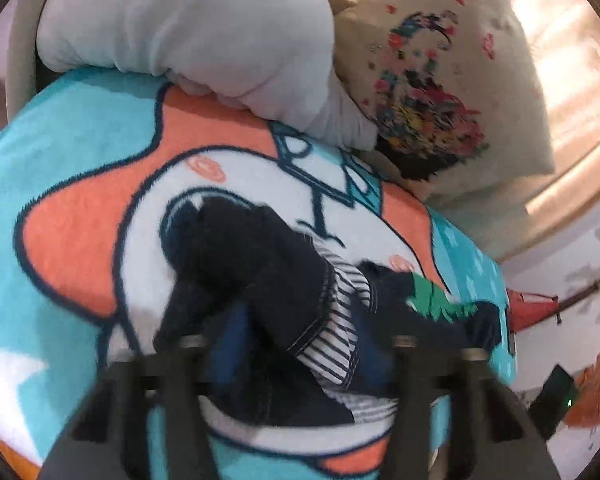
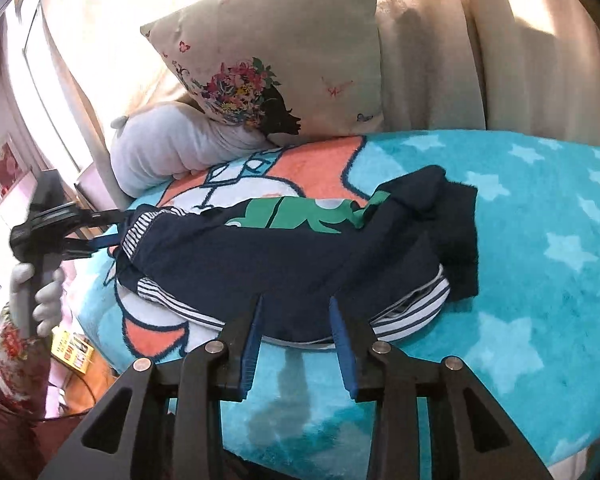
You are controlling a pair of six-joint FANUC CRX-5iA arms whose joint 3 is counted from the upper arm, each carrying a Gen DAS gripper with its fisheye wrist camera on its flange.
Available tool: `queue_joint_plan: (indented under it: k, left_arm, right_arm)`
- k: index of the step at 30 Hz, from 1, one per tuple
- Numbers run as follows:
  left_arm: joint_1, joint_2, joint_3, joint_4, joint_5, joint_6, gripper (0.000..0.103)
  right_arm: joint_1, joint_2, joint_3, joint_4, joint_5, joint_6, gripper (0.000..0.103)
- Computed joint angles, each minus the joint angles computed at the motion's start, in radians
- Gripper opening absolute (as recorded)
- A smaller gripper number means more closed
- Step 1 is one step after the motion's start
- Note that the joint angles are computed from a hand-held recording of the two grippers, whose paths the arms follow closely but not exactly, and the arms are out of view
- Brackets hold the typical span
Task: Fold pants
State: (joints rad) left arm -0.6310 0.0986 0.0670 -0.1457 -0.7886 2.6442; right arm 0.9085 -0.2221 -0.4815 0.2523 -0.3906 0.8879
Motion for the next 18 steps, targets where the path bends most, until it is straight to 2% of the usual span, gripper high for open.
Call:
queue_joint_plan:
  k: [1, 2, 6, 10, 15, 17, 18]
  left_arm:
    - [0.007, 0.0, -0.007, 0.023, 0.013, -0.022, 0.003]
    - [0.011, -0.003, -0.016, 0.043, 0.026, -0.043, 0.002]
    - [-0.027, -0.012, 0.003, -0.01, -0.034, -0.005, 0.002]
    - [-0.055, -0.058, -0.049, -0.043, -0.065, 0.086, 0.002]
    - [-0.007, -0.085, -0.176, 0.088, 0.007, 0.071, 0.002]
    - [-0.017, -0.093, -0.177, 0.065, 0.01, 0.086, 0.002]
    - [-0.029, -0.1, -0.166, 0.026, 0.001, 0.109, 0.002]
  right_arm:
    - [-0.001, 0.002, 0.001, -0.006, 0.003, 0.002, 0.036]
    - [-0.002, 0.004, 0.0, -0.007, 0.007, -0.002, 0.036]
    - [-0.018, 0.016, 0.008, -0.03, 0.022, 0.005, 0.036]
    - [-0.037, 0.023, 0.019, -0.084, 0.036, 0.036, 0.036]
    - [-0.047, 0.031, 0.032, -0.14, 0.035, 0.073, 0.036]
    - [-0.05, 0.018, 0.022, -0.128, 0.044, 0.057, 0.036]
    - [-0.049, 0.003, -0.005, -0.065, 0.066, -0.006, 0.036]
